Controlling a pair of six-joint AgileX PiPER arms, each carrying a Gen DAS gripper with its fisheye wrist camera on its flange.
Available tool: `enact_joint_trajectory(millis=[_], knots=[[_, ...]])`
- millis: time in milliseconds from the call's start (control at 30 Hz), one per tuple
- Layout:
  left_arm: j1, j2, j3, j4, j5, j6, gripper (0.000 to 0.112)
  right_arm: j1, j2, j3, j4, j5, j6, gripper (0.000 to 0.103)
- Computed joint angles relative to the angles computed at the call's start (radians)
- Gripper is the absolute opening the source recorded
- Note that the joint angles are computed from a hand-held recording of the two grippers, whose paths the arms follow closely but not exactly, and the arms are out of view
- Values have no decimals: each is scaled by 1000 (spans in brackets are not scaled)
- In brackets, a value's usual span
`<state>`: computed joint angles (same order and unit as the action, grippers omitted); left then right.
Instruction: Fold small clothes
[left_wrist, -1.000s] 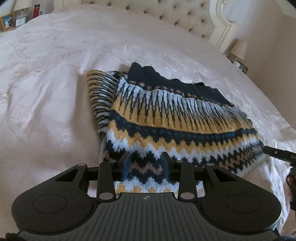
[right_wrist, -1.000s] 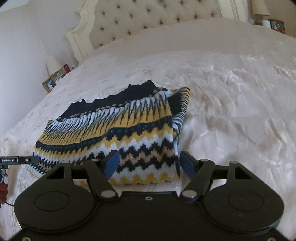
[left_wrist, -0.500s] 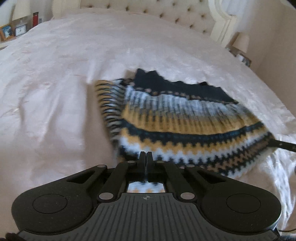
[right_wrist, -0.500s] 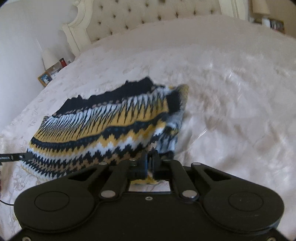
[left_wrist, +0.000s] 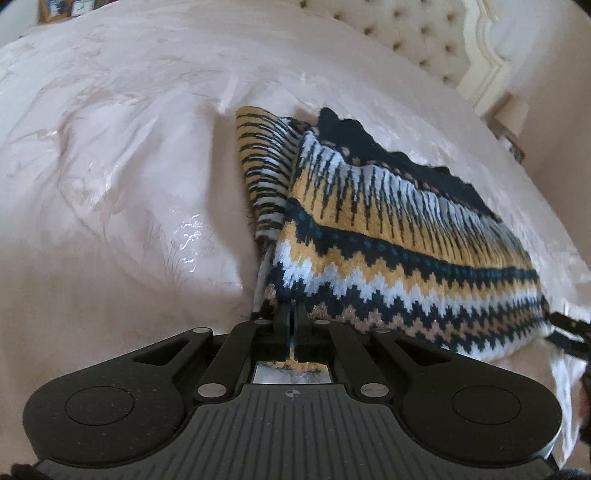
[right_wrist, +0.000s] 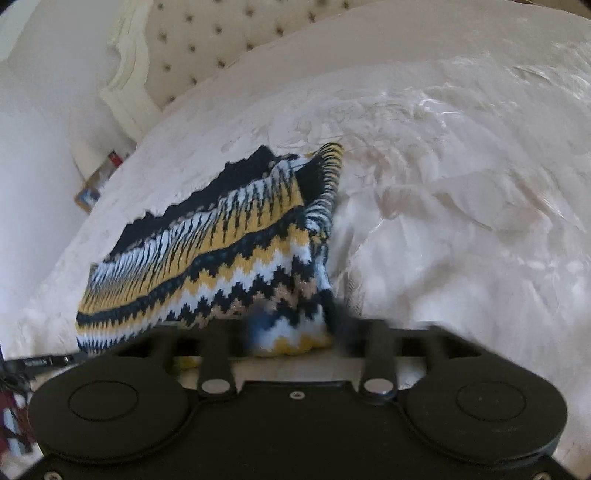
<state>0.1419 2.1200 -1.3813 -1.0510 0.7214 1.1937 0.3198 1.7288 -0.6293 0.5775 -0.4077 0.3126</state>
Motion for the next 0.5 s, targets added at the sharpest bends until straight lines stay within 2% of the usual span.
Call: enact_joint_trajectory(millis=[100,200,267,300,333,367,400,500], knots=[[-2,-12,38,-61,-26,56,2,16,11,25,-27,-49,24,84],[3,-17,51,-93,-26,75,3,21,34,45,-80,-105,86,87],[14,-19,47,-97,1,71,11,22,49,48,-115,-132,119,93],[20,-22,43,-102,25,68,27,24,54,44,-118,-136,117,96],[25,-25,40,-108,53,69,49,28,61,37,-118,-135,105,100],[26,-38,40,-105,77,62,60,32,69,29,-114,-133,81,101],[19,-61,53,-106,72,64,79,41,75,24,-98,-133,50,102],[-23,-154,109,-141,13,123,82,67,100,24,-56,-171,-8,102]])
